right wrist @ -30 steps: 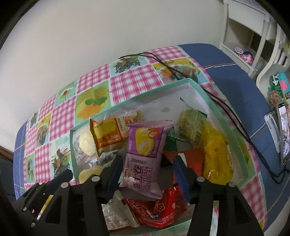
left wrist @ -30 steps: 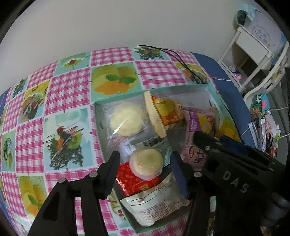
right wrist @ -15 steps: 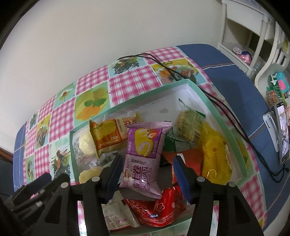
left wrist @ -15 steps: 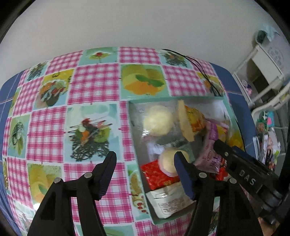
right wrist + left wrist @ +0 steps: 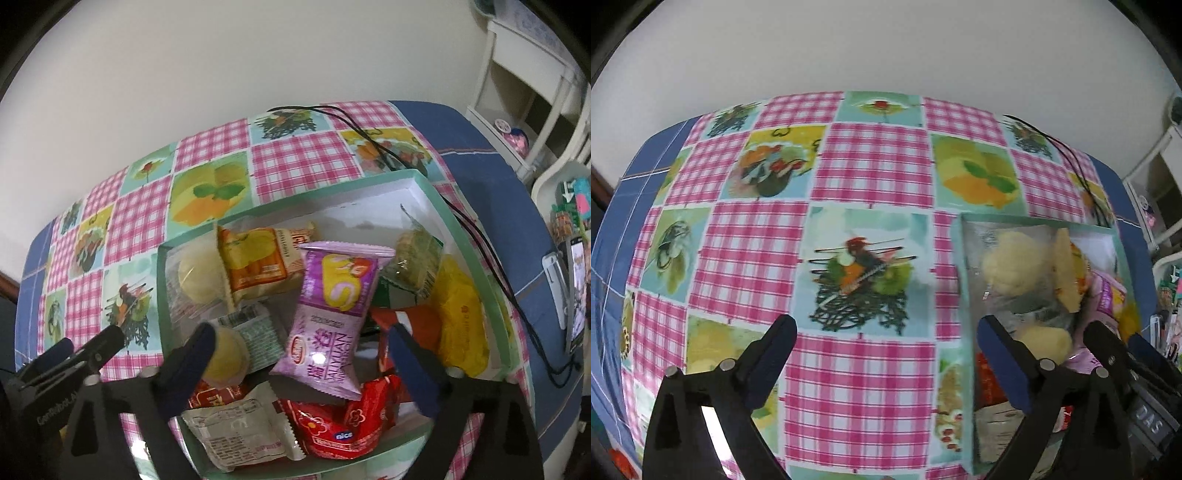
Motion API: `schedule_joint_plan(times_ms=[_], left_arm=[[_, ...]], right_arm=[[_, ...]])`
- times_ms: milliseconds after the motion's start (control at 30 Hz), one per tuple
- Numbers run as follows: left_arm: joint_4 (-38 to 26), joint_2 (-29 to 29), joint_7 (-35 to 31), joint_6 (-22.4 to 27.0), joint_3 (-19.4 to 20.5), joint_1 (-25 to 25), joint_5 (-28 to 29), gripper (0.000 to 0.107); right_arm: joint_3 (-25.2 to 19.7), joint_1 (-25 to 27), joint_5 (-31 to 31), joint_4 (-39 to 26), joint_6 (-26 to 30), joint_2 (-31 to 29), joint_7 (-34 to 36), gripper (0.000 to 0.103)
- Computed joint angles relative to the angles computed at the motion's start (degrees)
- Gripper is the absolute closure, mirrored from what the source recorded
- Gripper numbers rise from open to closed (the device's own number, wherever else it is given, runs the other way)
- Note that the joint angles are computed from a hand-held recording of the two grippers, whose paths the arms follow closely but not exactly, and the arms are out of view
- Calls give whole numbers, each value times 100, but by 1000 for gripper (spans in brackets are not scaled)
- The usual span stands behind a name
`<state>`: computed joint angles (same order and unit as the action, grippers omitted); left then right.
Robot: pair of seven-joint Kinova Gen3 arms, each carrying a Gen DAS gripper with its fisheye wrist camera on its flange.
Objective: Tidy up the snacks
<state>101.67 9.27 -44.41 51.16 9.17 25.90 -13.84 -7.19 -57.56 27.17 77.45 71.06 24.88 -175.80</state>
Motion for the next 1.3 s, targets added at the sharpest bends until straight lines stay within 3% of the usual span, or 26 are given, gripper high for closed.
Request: schedule_joint_plan(times_ms=[233, 533, 733, 1300], left_arm=[[207, -115, 84, 51, -47, -87, -46, 9], [313, -151, 1278, 789, 77, 418, -1112, 9], [368, -360, 1716, 1200, 305, 630, -1536, 9], [876, -1038, 1922, 1947, 844, 711, -1329, 9]], right_arm=[[5, -126, -17, -376, 327, 242, 271, 0], [68, -496, 63, -754, 741, 406, 333, 0], [42, -738, 103, -819, 902, 414, 263, 0], [-169, -1387, 258, -600, 1239, 293, -408, 0]])
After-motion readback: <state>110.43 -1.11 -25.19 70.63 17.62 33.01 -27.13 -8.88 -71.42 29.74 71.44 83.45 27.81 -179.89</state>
